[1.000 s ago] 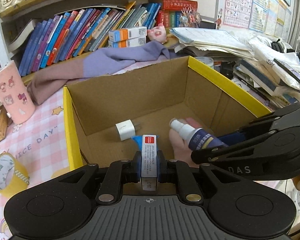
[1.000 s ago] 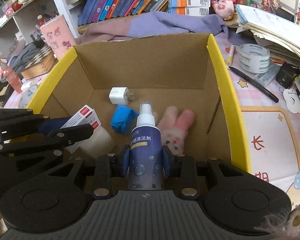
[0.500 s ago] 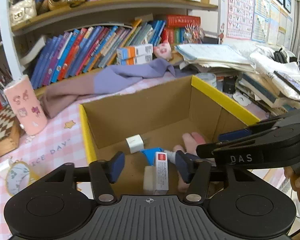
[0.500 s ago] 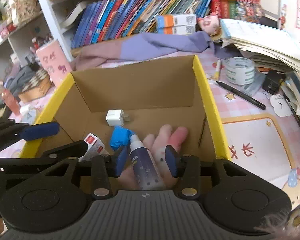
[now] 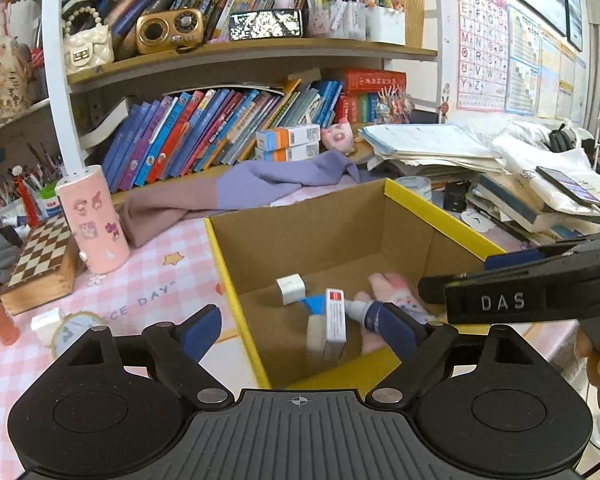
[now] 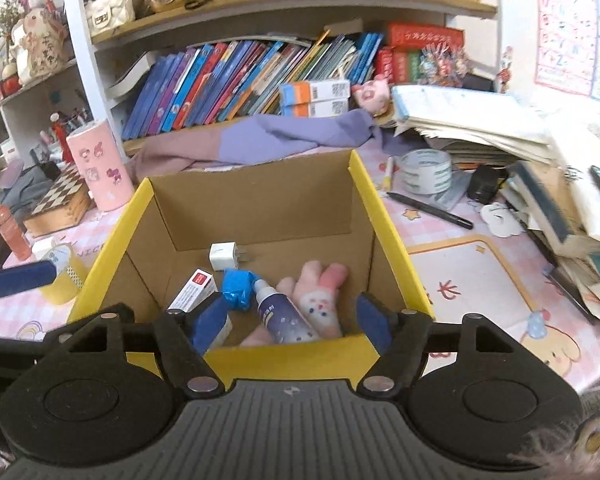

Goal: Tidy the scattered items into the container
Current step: 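Withdraw both tools from the yellow box toward the tape roll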

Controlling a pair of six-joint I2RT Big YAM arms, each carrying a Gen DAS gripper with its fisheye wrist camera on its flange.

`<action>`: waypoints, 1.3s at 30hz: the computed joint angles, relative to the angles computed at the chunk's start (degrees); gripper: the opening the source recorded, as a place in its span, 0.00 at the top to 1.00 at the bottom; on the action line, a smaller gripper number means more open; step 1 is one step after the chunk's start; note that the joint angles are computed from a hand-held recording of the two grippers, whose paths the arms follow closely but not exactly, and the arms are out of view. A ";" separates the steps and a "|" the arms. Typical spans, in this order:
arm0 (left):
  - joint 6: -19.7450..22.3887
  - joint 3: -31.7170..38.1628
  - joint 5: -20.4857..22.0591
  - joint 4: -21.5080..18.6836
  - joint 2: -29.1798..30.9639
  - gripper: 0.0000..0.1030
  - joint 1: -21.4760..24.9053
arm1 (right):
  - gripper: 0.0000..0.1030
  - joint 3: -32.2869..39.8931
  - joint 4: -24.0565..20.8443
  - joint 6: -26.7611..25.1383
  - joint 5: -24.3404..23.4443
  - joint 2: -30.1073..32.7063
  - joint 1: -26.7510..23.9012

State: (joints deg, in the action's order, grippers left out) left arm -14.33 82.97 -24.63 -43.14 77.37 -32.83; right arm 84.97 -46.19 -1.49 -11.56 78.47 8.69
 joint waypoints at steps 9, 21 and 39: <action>-0.41 -5.23 1.10 -0.30 -5.43 0.14 -1.13 | 0.30 -6.56 0.67 3.16 5.12 -7.41 2.20; -3.25 -10.15 3.03 -4.25 -10.88 0.14 -1.45 | 0.29 -12.49 -2.22 6.35 10.32 -14.19 6.01; -4.92 -15.17 3.85 -9.16 -17.48 0.13 -0.46 | 0.26 -16.05 -5.68 9.76 14.07 -17.84 13.36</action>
State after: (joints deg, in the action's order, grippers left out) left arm -19.25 67.80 -20.78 -52.30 59.90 -33.30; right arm 68.92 -51.87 8.27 2.51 60.63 22.04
